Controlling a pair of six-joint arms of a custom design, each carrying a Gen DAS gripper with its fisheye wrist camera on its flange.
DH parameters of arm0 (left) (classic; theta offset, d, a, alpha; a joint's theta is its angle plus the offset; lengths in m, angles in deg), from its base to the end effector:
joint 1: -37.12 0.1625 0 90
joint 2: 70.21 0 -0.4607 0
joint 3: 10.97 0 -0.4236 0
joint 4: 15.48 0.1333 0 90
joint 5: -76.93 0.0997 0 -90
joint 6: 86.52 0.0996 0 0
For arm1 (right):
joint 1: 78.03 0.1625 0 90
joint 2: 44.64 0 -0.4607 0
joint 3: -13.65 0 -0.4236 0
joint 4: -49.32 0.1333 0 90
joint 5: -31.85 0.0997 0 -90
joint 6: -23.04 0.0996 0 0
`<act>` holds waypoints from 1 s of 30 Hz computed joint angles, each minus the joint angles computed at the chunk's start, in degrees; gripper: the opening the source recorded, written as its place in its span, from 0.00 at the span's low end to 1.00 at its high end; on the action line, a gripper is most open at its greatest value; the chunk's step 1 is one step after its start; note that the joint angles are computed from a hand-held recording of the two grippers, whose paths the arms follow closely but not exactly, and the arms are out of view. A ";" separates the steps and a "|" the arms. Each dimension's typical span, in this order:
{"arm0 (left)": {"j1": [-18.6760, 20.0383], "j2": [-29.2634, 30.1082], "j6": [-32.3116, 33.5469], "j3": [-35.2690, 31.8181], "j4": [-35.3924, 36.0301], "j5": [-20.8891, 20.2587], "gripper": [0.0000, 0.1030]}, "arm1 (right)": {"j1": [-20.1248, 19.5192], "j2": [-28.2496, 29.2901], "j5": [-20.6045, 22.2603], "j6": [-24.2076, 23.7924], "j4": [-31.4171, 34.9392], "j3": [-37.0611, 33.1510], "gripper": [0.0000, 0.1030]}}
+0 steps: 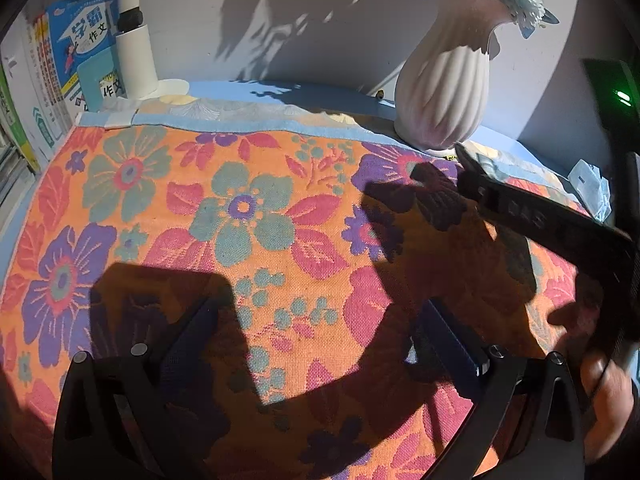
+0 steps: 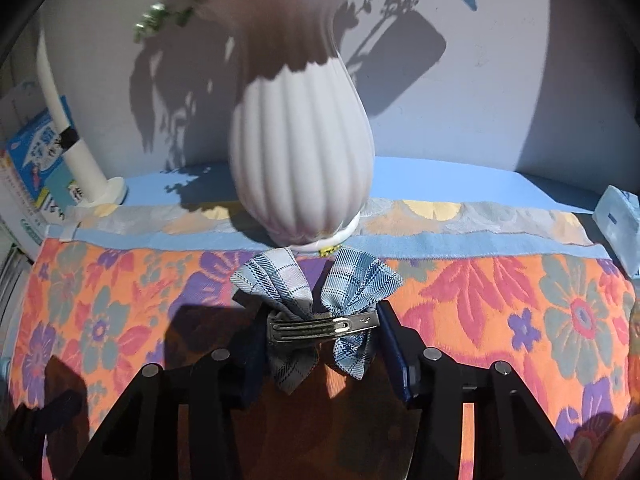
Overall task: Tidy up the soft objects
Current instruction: 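Lift and carry the plaid bow to the glass bowl with the right gripper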
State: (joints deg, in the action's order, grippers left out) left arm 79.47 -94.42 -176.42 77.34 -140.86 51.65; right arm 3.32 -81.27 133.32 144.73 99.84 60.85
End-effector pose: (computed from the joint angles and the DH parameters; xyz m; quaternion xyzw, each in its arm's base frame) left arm -0.3463 -0.6179 -0.1148 -0.1711 0.8112 -0.4075 0.3830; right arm 0.0000 -0.7546 0.2260 0.3820 -0.8849 0.1538 0.2177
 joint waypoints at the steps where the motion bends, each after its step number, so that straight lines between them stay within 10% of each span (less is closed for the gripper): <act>1: -0.01 -0.01 0.03 0.04 -0.04 0.00 0.99 | -0.23 -0.63 -0.59 -0.20 -0.13 0.77 0.47; 17: -0.15 -0.17 -0.95 0.76 -1.77 1.07 0.99 | -5.50 -9.96 -0.25 2.12 2.05 9.14 0.47; 23: -2.10 0.87 -7.55 -1.64 8.41 3.61 0.99 | -7.70 -14.45 -0.51 0.32 1.83 12.11 0.47; 30: -5.74 4.99 -0.85 -4.37 2.13 2.35 0.99 | -10.43 -18.52 -0.67 0.33 3.80 12.38 0.47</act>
State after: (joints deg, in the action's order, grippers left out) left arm 73.73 -89.43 -177.27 72.97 -138.73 54.00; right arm -7.11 -99.80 132.65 145.05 103.63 73.23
